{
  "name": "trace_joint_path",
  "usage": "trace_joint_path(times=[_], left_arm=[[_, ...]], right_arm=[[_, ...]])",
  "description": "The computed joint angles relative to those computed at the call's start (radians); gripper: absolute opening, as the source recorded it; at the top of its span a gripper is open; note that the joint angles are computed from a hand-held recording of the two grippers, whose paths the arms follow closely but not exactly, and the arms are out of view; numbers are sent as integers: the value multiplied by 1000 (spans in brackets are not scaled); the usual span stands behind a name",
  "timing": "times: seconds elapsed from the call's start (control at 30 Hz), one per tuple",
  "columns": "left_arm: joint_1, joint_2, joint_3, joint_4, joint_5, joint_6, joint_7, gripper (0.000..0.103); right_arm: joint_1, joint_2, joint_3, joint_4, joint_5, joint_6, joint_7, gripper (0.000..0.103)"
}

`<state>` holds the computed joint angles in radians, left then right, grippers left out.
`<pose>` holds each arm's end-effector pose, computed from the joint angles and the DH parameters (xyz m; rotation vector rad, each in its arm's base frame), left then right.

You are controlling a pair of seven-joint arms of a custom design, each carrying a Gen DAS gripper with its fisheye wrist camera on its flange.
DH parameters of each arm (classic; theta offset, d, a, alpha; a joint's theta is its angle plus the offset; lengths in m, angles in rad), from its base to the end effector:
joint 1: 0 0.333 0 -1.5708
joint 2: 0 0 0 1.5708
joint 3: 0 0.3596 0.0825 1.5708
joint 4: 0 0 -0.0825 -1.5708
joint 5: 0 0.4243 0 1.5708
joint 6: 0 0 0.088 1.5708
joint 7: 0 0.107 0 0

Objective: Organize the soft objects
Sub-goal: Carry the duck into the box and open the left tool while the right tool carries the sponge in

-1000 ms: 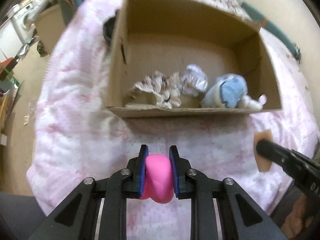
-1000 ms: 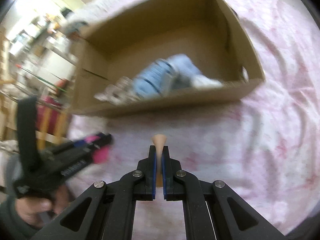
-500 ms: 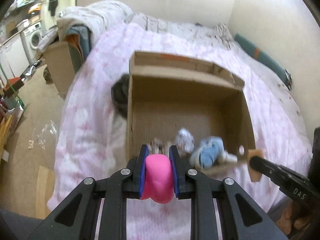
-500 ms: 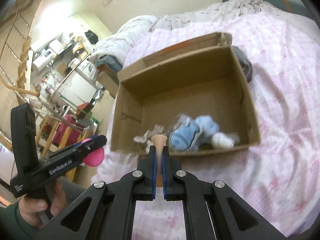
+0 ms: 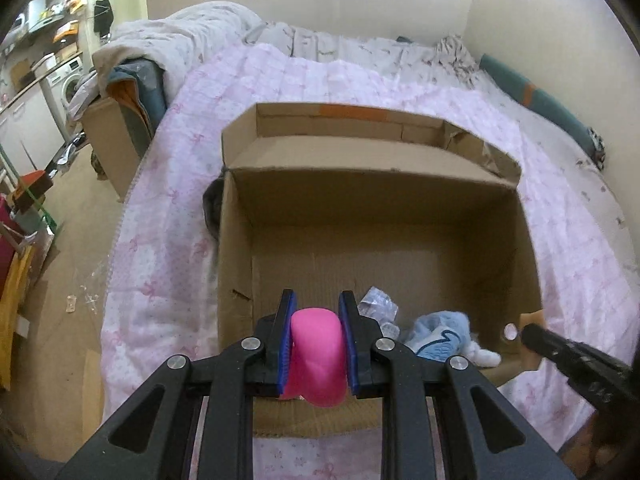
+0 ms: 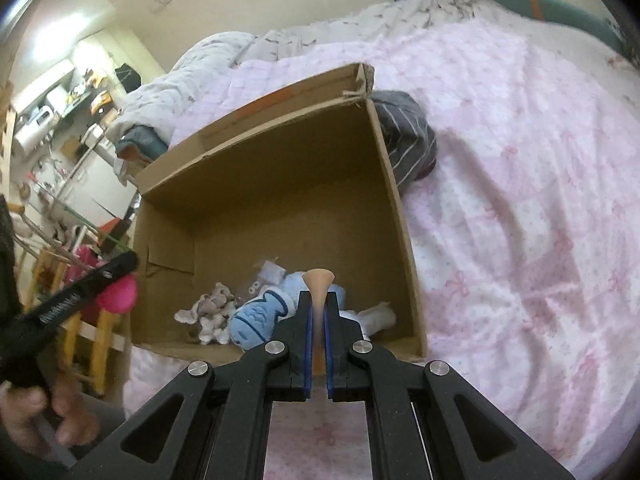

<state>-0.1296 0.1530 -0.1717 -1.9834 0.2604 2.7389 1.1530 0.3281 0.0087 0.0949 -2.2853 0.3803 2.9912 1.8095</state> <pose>0.6392 -0.2038 0.4804 -1.8158 1.9700 -0.6757 0.5499 0.2185 0.4436 -1.5704 1.8665 -0.1707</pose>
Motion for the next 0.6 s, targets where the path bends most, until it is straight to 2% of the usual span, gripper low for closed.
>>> trace_joint_path(times=[0.23, 0.37, 0.43, 0.6], left_arm=[[-7, 47, 0, 44, 2, -43, -38, 19], [-24, 68, 13, 56, 68, -52, -56, 19], [-31, 76, 20, 58, 99, -61, -73, 19], [-25, 87, 17, 57, 98, -64, -86, 19]], right_arm=[[-14, 16, -18, 7, -82, -64, 122, 6], [-15, 20, -37, 16, -319, -101, 314, 6], [-15, 22, -38, 22, -391, -119, 360, 6], [-17, 25, -29, 28, -403, -119, 344, 7]])
